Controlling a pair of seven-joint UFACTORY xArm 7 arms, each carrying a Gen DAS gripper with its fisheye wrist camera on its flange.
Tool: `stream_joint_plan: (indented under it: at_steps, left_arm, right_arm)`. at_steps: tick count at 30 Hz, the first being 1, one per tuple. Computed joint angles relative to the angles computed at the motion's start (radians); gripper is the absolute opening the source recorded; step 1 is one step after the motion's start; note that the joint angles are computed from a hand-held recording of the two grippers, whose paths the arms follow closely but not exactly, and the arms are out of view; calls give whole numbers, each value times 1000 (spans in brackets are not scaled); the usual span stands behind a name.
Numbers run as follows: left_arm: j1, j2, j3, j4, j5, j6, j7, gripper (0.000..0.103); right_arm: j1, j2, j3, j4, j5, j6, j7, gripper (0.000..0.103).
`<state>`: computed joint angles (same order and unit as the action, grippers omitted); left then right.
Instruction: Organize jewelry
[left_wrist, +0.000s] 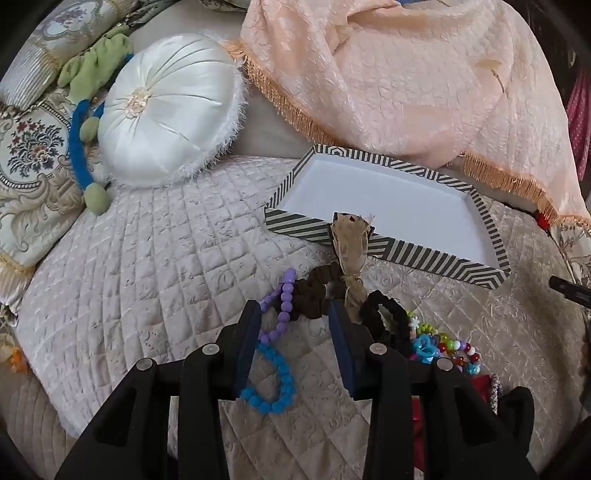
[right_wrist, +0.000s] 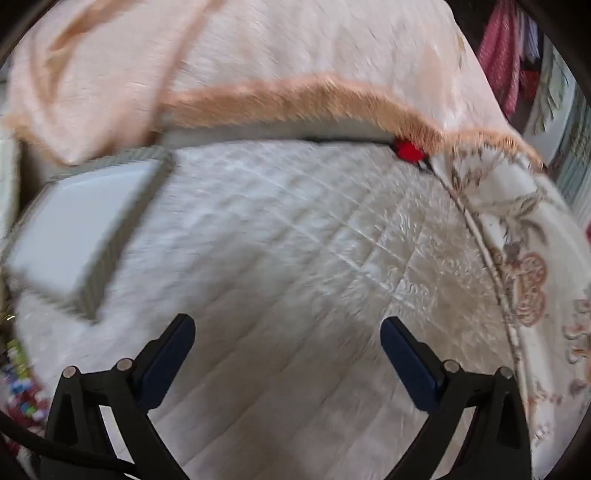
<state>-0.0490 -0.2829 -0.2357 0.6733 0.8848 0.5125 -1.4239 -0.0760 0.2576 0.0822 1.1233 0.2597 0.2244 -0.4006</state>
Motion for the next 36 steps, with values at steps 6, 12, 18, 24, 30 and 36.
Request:
stream_joint_plan:
  at_steps: [6,12,18,24,30,36]
  left_arm:
    - [-15,-26,-15,-8,-23,12,-5,27]
    - [-16,-66,-37,-22,-32,15,-6,27]
    - [-11,-101,-53,-45,-50,19,2,27]
    - [-7,-119,-81,-47,-53,54,-6,27]
    - [-8,-143,-95,-48,-50,81,-23,27]
    - [-7,-162,-97,-60,-48,74,-28,27]
  right_arm:
    - [6,-288,108,-211,367,59,-295,102]
    - [158,-433,75,-334,550,79,-387,102]
    - [262,-491,65,-406,518,-7,-327,102]
    - [316,-522,40,-441,422,-55,-245,102]
    - [369,-535,-12,-459,342,-68,-172,102]
    - [409,-536,-58,-467,239,-81,-94,102]
